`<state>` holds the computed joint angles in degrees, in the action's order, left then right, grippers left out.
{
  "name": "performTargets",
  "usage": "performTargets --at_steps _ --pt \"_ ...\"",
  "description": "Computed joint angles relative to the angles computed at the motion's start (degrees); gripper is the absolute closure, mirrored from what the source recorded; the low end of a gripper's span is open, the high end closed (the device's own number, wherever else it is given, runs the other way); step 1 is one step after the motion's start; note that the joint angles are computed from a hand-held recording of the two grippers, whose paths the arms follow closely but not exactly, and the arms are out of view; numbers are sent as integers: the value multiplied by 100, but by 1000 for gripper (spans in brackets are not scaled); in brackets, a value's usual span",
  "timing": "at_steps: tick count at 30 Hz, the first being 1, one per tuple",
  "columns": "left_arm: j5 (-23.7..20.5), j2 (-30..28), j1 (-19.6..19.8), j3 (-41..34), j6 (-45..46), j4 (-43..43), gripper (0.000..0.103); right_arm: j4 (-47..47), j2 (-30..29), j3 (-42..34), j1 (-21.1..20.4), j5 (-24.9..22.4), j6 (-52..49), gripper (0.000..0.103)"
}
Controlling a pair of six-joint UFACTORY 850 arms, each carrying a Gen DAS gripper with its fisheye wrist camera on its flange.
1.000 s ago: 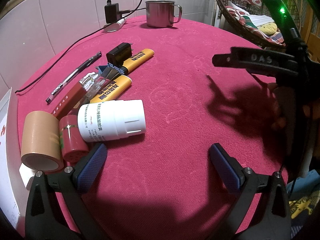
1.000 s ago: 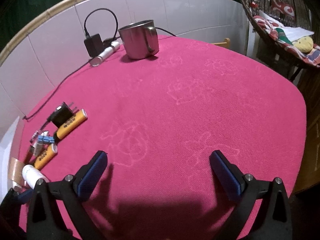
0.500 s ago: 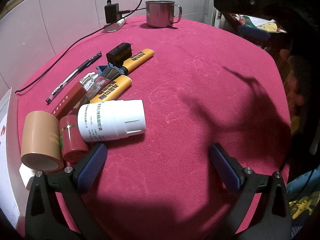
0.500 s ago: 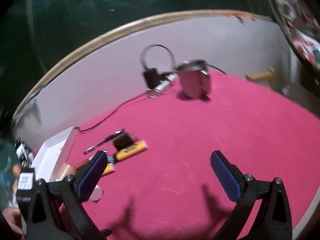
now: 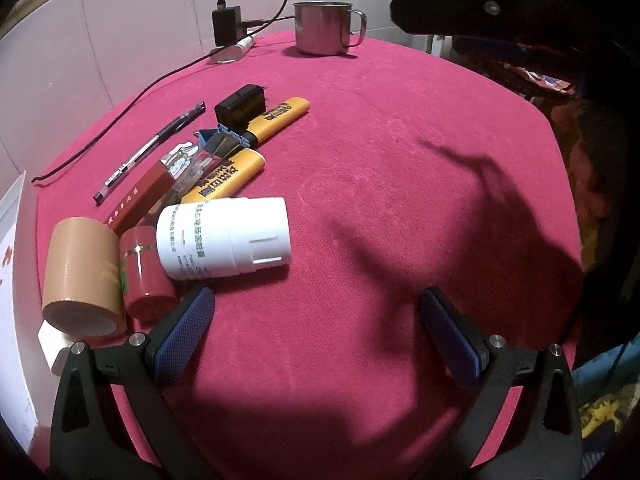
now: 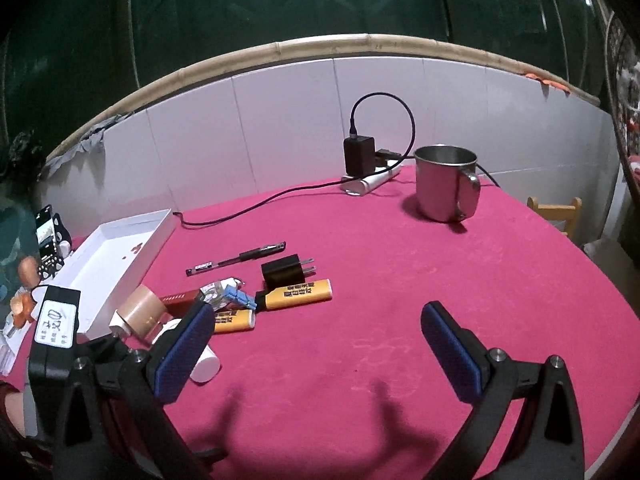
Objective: Organize rigid objects
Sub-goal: 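Move both tools toward the pile of small objects, then grasp the tan tape roll with the left tool while the right tool grasps the yellow lighter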
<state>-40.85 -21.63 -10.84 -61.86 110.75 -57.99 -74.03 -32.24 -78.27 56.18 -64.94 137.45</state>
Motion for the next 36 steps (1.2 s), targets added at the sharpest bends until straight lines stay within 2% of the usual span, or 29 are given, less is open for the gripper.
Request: performTargets --at_steps 2,4,7,9,10,12,15,17,19,21,23,25,29,31,33,36 --pt "-314 21 163 -13 31 -78 0 4 37 43 -12 54 60 0" --pt "-831 71 466 -10 399 -636 0 37 65 64 -29 65 -8 0" --pt "-1023 175 718 -86 410 -1046 0 167 107 77 -125 150 -287 0" --pt "-875 171 819 -282 160 -1211 0 256 151 114 -247 334 -420 0" --pt "-538 193 774 -391 -62 -1056 0 272 176 147 -312 462 -455 0" --pt "-209 49 814 -616 -152 -1249 0 216 222 218 -456 822 -543 0" --pt "-267 -272 980 -1033 -478 -1285 1 404 153 129 -585 1021 -968 0" --pt "-302 -400 1042 -1209 -625 -1101 7 577 57 12 -653 1018 -1366 0" --pt "-264 -471 1017 -1304 -784 -816 8 658 6 -33 -721 1084 -1693 0" --pt "-294 -529 961 -1365 -905 -515 19 647 -6 -30 -774 1181 -1956 0" --pt "-194 -552 791 -1352 -1202 -154 24 597 3 -15 -856 1438 -2344 0" --pt "-70 -559 703 -1343 -1234 -64 25 505 38 32 -965 1805 -2748 0" --pt "13 -610 613 -1419 -1515 131 32 507 0 -16 -1163 2193 -3460 1" --pt "70 -637 575 -1441 -1620 234 33 587 -60 -96 -1280 2429 -3879 7" --pt "176 -668 525 -1460 -1752 390 43 749 -97 -153 -1385 2632 -4252 9" --pt "188 -735 518 -1531 -1975 527 45 1225 -171 -251 -1573 3094 -5039 17"
